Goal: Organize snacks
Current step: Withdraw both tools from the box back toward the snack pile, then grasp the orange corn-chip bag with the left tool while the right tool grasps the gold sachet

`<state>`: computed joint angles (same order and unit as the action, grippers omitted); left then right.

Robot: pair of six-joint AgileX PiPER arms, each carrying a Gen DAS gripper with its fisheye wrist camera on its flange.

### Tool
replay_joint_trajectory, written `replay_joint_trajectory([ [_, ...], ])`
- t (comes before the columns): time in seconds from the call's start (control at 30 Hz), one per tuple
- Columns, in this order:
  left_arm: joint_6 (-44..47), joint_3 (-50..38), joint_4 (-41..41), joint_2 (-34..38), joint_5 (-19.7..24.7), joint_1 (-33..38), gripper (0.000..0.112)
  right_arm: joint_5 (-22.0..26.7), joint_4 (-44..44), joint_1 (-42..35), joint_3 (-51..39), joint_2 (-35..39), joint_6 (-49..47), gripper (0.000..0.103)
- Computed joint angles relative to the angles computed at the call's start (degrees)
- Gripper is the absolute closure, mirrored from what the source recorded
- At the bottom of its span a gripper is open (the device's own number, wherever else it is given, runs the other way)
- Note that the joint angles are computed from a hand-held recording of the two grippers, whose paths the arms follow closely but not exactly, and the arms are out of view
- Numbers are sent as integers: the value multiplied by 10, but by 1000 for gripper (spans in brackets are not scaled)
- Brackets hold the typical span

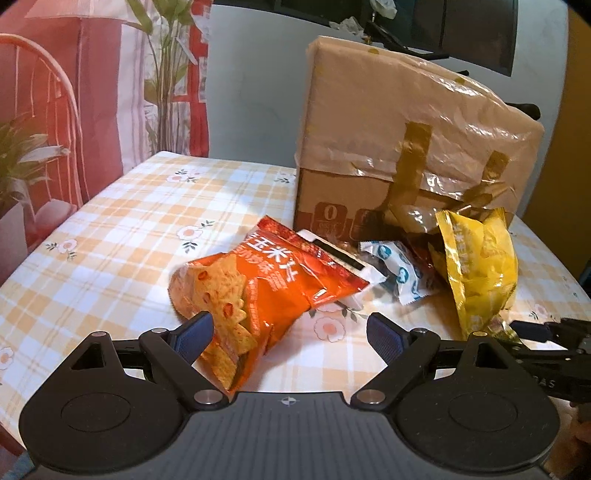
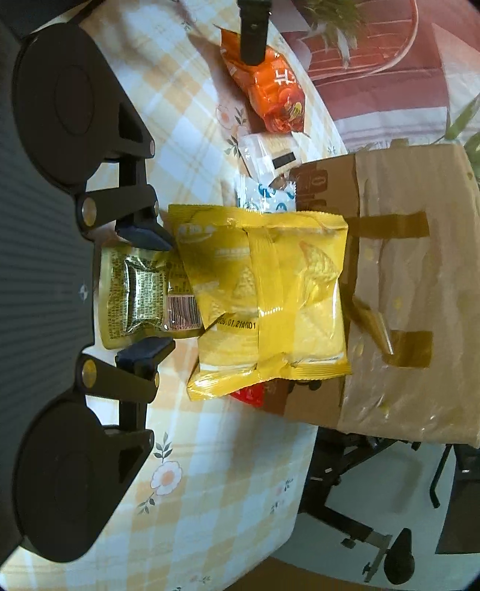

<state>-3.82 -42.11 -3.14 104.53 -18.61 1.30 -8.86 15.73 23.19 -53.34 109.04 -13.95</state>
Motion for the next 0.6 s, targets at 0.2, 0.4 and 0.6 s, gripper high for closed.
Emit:
replay_joint_trajectory([
  [0.2, 4, 5, -3, 1, -6, -3, 21, -14, -19, 1, -5, 12, 2, 45],
  [0.4, -19, -2, 12, -1, -3, 4, 21, -15, -58, -4, -2, 10, 40, 45],
  [0.6, -197, -56, 227, 9, 6, 55, 21, -16, -58, -4, -2, 11, 41, 45],
])
